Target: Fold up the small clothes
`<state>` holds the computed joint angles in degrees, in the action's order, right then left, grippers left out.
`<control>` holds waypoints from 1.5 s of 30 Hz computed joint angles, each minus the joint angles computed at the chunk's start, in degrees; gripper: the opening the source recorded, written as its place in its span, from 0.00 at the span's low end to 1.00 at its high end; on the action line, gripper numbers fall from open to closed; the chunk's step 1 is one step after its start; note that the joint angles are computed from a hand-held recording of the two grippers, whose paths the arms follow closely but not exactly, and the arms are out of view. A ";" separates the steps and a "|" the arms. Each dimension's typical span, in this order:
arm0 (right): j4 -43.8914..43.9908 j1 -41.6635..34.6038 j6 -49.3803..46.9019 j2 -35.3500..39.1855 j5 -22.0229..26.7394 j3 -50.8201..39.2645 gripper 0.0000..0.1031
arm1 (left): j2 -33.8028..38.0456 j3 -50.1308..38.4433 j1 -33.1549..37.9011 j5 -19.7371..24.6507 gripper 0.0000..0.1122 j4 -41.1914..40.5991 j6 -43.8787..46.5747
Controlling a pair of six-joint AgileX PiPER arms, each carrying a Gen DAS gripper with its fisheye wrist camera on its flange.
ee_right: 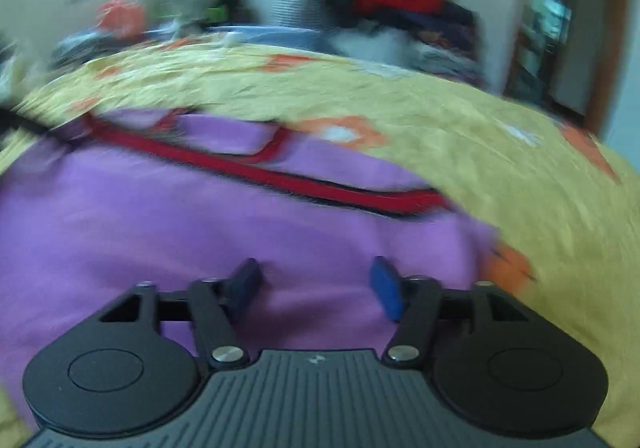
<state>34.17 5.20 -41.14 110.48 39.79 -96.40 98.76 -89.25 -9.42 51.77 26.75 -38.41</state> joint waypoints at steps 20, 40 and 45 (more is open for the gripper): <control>-19.24 11.85 23.25 -26.51 -3.44 31.43 1.00 | -25.39 29.61 -21.07 3.95 0.91 4.05 -12.71; -11.00 9.40 17.13 -23.23 -13.89 24.51 1.00 | -20.28 18.58 -15.06 -2.62 0.92 2.10 -6.97; -15.74 11.87 23.60 -3.57 -2.50 1.19 1.00 | -0.17 0.97 -6.88 -3.41 0.85 -1.84 -2.28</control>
